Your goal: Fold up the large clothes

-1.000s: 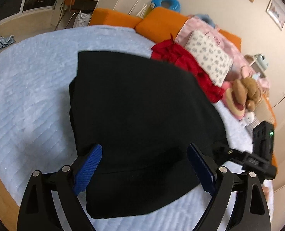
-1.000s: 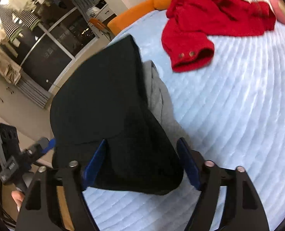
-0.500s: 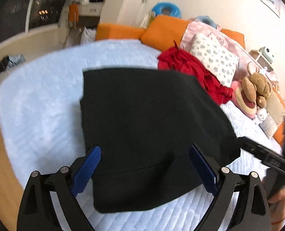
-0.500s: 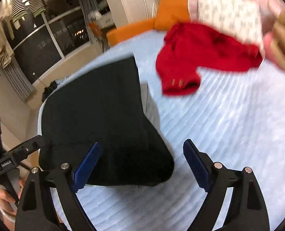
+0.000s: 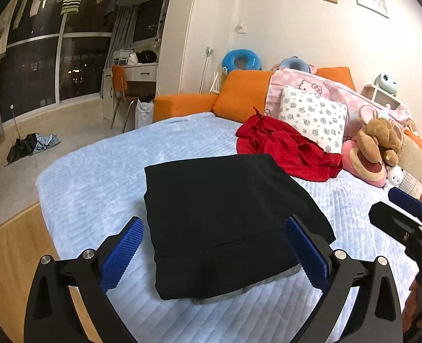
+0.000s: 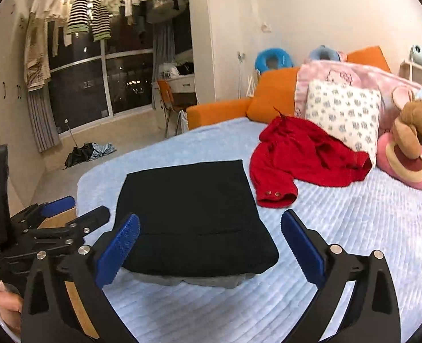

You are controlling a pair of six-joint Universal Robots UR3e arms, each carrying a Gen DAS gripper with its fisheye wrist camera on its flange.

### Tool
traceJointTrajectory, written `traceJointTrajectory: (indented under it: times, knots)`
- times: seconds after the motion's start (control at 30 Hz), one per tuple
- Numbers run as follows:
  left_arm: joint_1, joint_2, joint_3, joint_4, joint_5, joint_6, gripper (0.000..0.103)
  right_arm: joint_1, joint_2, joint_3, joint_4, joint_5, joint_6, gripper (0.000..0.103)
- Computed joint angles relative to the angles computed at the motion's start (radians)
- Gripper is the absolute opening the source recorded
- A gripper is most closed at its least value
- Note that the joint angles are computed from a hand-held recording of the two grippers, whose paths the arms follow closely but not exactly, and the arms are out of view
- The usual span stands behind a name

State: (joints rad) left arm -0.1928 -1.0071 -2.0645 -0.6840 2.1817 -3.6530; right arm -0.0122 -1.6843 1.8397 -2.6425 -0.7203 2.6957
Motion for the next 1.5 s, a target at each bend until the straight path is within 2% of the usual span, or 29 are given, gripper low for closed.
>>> traceJointTrajectory:
  times: [0.1,0.27,0.43,0.5,0.73,1.5]
  knots:
    - [-0.037,-0.023,-0.064,0.073,0.062,-0.021,0.1,-0.009,-0.005,0.092,-0.091,0.022,-0.01,0.098]
    - [-0.074,-0.052,-0.192,0.2,0.107,-0.037,0.1,-0.013,0.001,0.254,-0.25,0.035,-0.045,0.098]
    - [-0.16,-0.161,-0.283,0.42,0.217,-0.025,0.1,-0.026,0.033,0.395,-0.459,0.043,-0.04,0.098]
    - [-0.182,-0.196,-0.293,0.46,0.24,-0.028,0.1,-0.03,0.05,0.429,-0.522,0.042,-0.032,0.098]
    - [-0.162,-0.207,-0.296,0.451,0.228,-0.044,0.1,-0.035,0.09,0.45,-0.589,0.043,-0.016,0.098]
    - [-0.203,-0.236,-0.25,0.394,0.239,-0.063,0.1,-0.043,0.076,0.474,-0.599,0.039,-0.032,0.098]
